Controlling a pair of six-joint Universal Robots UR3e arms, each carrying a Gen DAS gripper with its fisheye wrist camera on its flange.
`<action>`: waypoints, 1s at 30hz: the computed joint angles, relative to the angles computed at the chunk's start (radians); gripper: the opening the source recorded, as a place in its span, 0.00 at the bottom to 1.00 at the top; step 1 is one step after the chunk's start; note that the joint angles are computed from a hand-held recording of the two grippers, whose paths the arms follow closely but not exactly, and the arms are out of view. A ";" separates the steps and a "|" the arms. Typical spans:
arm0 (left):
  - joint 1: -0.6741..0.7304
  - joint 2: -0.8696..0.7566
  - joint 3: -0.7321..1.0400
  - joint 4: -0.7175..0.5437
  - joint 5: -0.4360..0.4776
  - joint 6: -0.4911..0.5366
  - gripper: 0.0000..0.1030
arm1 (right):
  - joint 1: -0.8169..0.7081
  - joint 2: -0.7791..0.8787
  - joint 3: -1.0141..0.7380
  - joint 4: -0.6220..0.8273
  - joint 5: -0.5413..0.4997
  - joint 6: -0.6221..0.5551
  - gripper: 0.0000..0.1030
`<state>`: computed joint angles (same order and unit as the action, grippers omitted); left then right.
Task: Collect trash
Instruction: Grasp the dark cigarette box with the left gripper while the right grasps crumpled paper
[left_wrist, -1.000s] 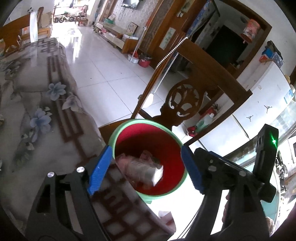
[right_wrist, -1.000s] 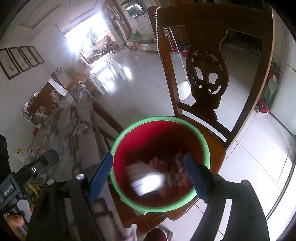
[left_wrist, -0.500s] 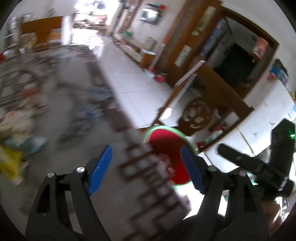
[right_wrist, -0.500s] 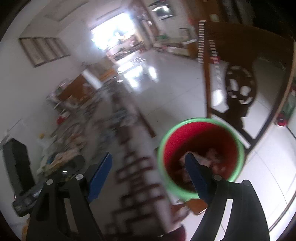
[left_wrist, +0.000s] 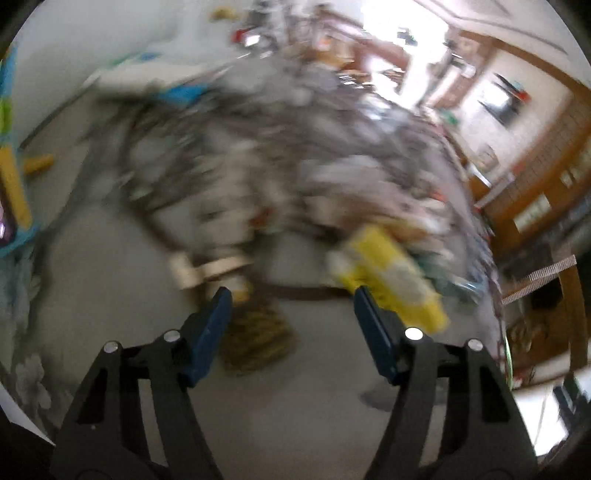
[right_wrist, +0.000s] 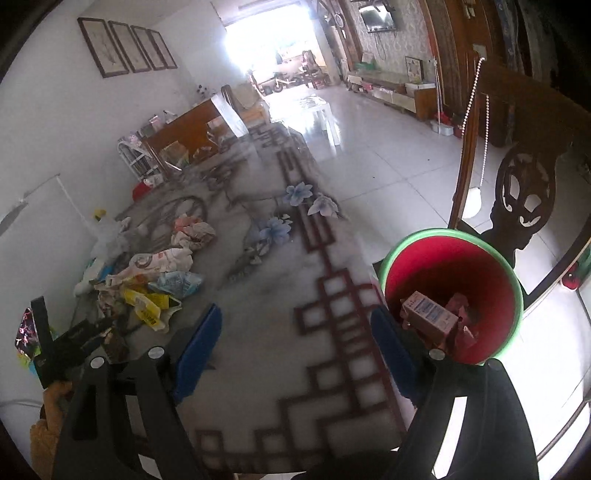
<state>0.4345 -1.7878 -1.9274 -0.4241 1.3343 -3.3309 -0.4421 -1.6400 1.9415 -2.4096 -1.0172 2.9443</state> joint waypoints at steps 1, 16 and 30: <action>0.012 -0.009 0.001 -0.009 0.005 -0.008 0.64 | -0.001 -0.005 0.003 0.000 -0.005 0.002 0.78; 0.044 0.028 -0.049 0.015 0.052 0.027 0.65 | 0.012 0.015 -0.007 0.016 -0.017 0.001 0.78; 0.025 -0.020 -0.045 0.012 0.006 0.074 0.33 | 0.065 0.054 -0.048 0.011 -0.094 0.026 0.78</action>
